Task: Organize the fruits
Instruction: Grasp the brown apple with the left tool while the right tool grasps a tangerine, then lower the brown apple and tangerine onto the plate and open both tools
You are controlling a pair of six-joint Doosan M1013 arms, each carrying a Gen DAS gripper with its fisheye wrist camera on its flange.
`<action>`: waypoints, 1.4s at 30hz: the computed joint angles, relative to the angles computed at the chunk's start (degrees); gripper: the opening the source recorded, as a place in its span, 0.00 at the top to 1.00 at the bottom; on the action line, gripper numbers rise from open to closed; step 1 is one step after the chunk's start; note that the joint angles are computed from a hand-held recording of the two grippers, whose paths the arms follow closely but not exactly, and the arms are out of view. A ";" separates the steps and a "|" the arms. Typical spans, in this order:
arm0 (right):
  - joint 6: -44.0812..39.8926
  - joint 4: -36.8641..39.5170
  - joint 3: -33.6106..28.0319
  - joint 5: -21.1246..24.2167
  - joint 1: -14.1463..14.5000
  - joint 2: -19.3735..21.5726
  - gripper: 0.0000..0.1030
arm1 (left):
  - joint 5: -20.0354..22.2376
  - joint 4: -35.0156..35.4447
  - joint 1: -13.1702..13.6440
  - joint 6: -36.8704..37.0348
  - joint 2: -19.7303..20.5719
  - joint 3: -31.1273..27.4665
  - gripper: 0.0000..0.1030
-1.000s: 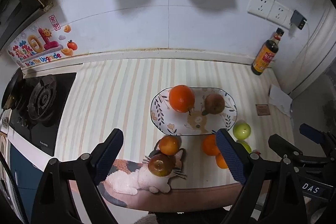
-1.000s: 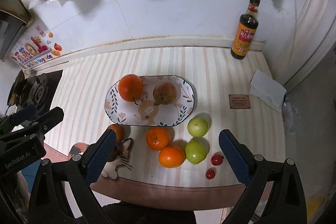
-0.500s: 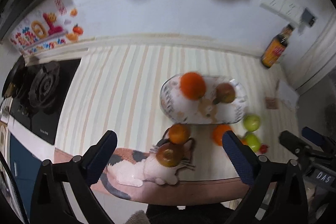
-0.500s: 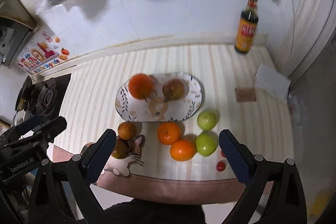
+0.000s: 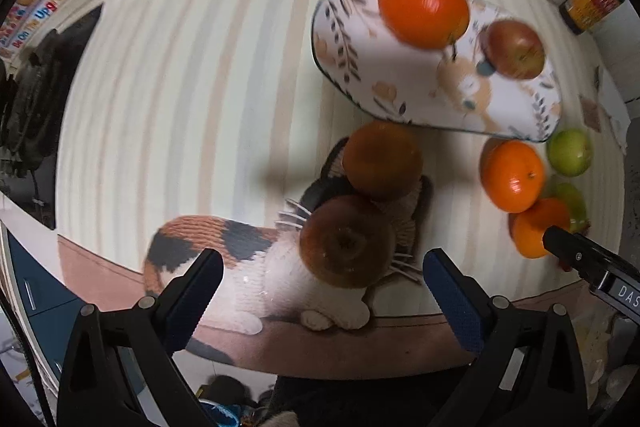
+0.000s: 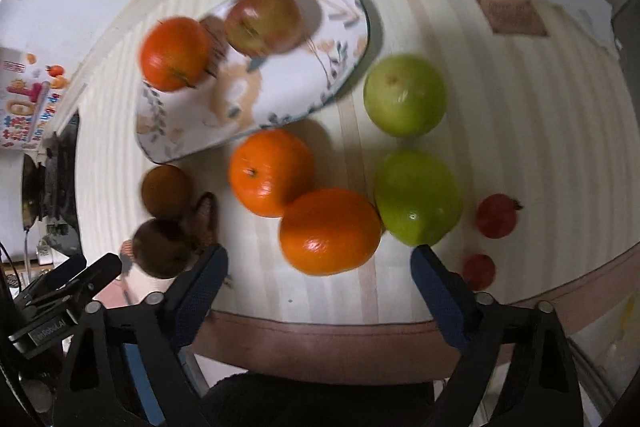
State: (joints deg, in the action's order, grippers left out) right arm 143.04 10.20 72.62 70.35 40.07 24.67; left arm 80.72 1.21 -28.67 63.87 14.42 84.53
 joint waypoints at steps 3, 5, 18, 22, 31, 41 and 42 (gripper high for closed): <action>-0.86 0.03 -0.43 -0.13 0.32 0.82 0.21 | 0.58 -1.08 0.10 0.57 1.45 0.18 0.01; -1.27 -1.67 -1.76 1.26 0.84 1.80 0.25 | 1.19 -1.72 0.08 1.12 2.44 0.21 0.01; -5.84 -11.00 -9.70 11.71 3.09 7.32 0.39 | -2.44 -3.54 -0.67 2.11 2.33 2.10 0.35; -6.29 -11.46 -8.99 11.06 3.33 7.13 0.42 | -2.37 -4.15 -0.72 2.00 1.55 2.81 0.36; -9.84 2.09 -2.25 3.85 2.12 3.66 0.42 | -0.25 -8.29 -0.03 5.46 0.30 4.45 0.35; -8.27 5.33 -0.25 1.95 0.62 2.94 0.41 | -1.84 -7.16 -0.96 4.86 0.40 4.91 0.36; -8.09 5.41 -0.62 2.26 0.73 3.24 0.41 | -1.95 -6.99 -1.11 4.78 0.40 4.97 0.36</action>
State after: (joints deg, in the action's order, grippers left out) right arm 134.95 15.61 72.00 72.61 40.79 27.91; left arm 78.76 -5.79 -29.77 68.65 14.82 89.51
